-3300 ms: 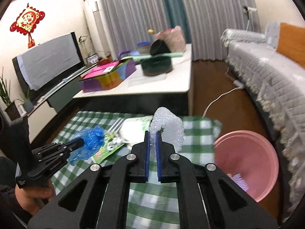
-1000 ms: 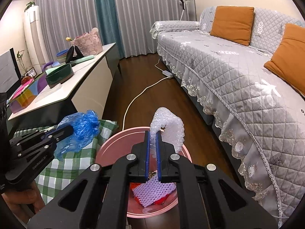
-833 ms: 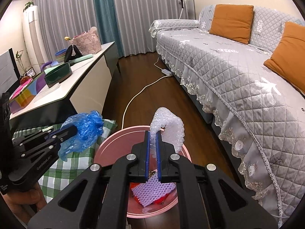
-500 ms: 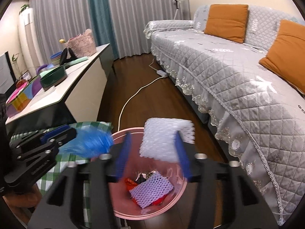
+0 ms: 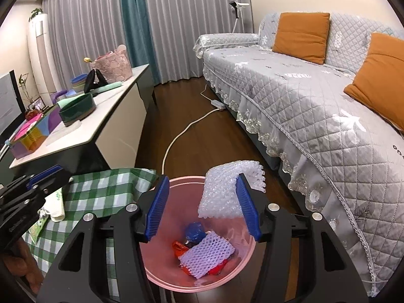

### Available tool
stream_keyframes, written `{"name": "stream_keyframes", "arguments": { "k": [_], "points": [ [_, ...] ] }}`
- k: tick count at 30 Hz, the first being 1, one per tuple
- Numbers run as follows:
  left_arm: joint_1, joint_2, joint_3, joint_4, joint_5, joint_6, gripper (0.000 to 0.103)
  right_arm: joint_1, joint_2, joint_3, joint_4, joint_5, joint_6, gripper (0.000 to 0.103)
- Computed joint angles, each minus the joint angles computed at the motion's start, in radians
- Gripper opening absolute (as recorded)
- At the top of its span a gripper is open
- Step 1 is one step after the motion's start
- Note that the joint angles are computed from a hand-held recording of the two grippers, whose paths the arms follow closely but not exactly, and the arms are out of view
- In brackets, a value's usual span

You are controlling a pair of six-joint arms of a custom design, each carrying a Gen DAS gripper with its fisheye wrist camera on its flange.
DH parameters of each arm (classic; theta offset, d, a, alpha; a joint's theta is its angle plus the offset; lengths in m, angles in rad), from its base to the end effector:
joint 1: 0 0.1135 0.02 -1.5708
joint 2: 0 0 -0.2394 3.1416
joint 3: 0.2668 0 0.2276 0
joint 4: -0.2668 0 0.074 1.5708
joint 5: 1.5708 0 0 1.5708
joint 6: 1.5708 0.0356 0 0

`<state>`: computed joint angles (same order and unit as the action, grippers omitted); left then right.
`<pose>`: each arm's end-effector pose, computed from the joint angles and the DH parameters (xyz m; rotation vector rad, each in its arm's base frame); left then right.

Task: Collect trash
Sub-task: 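Open both tools to drop the blue bag and foam sleeve into the bin, then move both open tools back over the checked table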

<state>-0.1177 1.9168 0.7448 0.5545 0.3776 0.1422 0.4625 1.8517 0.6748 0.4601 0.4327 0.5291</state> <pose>0.3252 -0.0517 0.0977 0.4902 2.1096 -0.3982 0.2807 0.1233 0.0940 0.2931 2.1908 0.0509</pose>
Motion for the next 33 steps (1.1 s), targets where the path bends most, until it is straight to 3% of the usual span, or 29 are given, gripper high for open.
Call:
{"name": "stream_keyframes", "arguments": {
  "k": [8,18,22,27,33],
  "points": [
    [0.145,-0.194,-0.142,-0.046,0.087,0.082,0.020,0.104,-0.091,0.023,-0.081,0.059,0.027,0.055],
    [0.463,-0.377,-0.212,-0.248,0.280,0.303,0.020,0.230,-0.168,0.067,-0.160,0.138,0.027,0.055],
    [0.575,-0.331,-0.215,-0.228,0.321,0.326,0.020,0.251,-0.136,0.091,-0.152,0.146,0.012,0.055],
    [0.622,-0.203,-0.218,-0.122,0.296,0.310,0.020,0.251,-0.080,0.122,-0.145,0.130,0.012,0.055],
    [0.661,-0.112,-0.168,-0.100,0.280,0.313,0.020,0.247,-0.034,0.149,-0.130,0.111,0.008,0.055]
  ]
}}
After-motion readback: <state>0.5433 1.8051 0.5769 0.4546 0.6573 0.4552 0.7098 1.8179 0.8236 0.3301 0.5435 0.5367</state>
